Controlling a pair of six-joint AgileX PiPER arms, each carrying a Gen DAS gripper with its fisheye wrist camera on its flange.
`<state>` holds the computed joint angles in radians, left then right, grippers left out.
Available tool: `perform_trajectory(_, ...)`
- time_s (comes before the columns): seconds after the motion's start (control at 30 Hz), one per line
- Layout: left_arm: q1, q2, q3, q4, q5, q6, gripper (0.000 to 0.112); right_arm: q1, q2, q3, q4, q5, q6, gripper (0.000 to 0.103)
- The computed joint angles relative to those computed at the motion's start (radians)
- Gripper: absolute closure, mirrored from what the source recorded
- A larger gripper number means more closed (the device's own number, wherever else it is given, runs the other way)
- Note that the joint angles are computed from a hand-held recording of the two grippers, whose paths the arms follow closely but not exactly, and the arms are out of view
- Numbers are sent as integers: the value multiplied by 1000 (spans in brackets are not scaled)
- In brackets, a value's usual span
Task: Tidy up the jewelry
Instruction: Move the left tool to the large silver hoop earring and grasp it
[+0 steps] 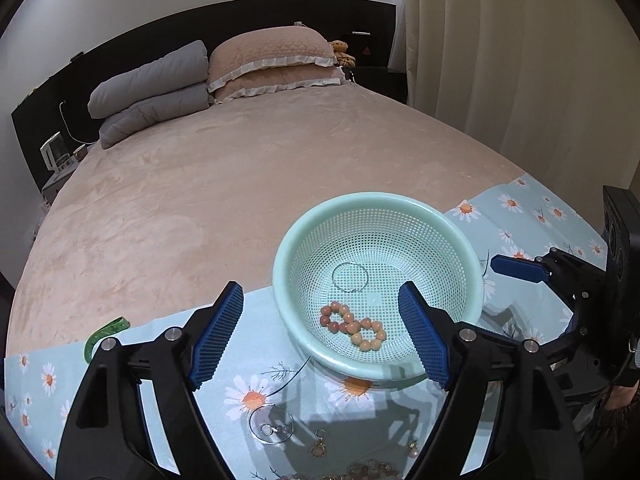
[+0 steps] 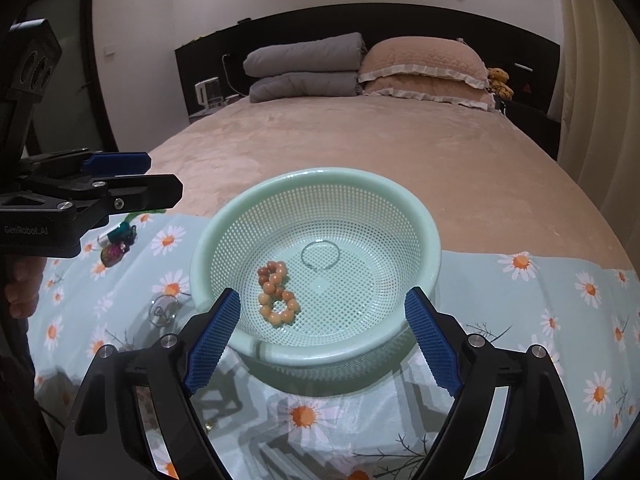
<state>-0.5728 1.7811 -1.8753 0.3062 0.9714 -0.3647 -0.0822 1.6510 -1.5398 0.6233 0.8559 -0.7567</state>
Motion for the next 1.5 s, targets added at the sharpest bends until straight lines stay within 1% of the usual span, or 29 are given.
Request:
perform_trajectory(0.03, 3, -10, 13, 2, 1, -4, 28, 1, -7, 6, 3, 0, -5, 19)
perform_trajectory(0.1, 13, -38, 49, 4, -7, -11, 26, 8, -25, 24, 0, -11, -13, 18)
perform_trajectory(0.17, 20, -63, 83, 7, -14, -18, 21, 13, -40, 41, 1, -17, -26, 18)
perform_trajectory(0.33, 40, -128, 174, 33, -28, -36, 15, 32, -88, 96, -14, -21, -39, 18)
perform_trajectory(0.43, 53, -164, 239, 44, -36, -49, 15, 53, -136, 152, -38, -42, -51, 17)
perform_trajectory(0.53, 80, -214, 339, 31, -71, -43, 15, 71, -188, 226, -53, -62, -71, 16)
perform_trajectory(0.7, 108, -257, 479, 26, -111, -32, 15, 66, -257, 361, -39, -67, -127, 16)
perform_trajectory(0.83, 102, -282, 597, 53, -156, -60, 15, 57, -264, 437, -52, -57, -110, 16)
perform_trajectory(0.93, 103, -289, 675, 40, -188, -50, 15, 67, -259, 480, -78, -81, -83, 16)
perform_trajectory(1.03, 107, -290, 744, 35, -242, -34, 15, 76, -247, 507, -66, -95, -79, 16)
perform_trajectory(1.13, 118, -280, 786, 14, -298, 6, 15, 96, -236, 523, -68, -131, -71, 16)
perform_trajectory(1.2, 134, -266, 789, -19, -320, 45, 15, 100, -227, 528, -58, -141, -74, 16)
perform_trajectory(1.3, 139, -259, 792, -16, -368, 73, 15, 102, -225, 537, -20, -152, -90, 17)
perform_trajectory(1.43, 147, -226, 766, -53, -390, 124, 15, 108, -223, 537, 35, -152, -131, 17)
perform_trajectory(1.5, 147, -220, 762, -64, -398, 142, 15, 114, -223, 536, 52, -149, -150, 27)
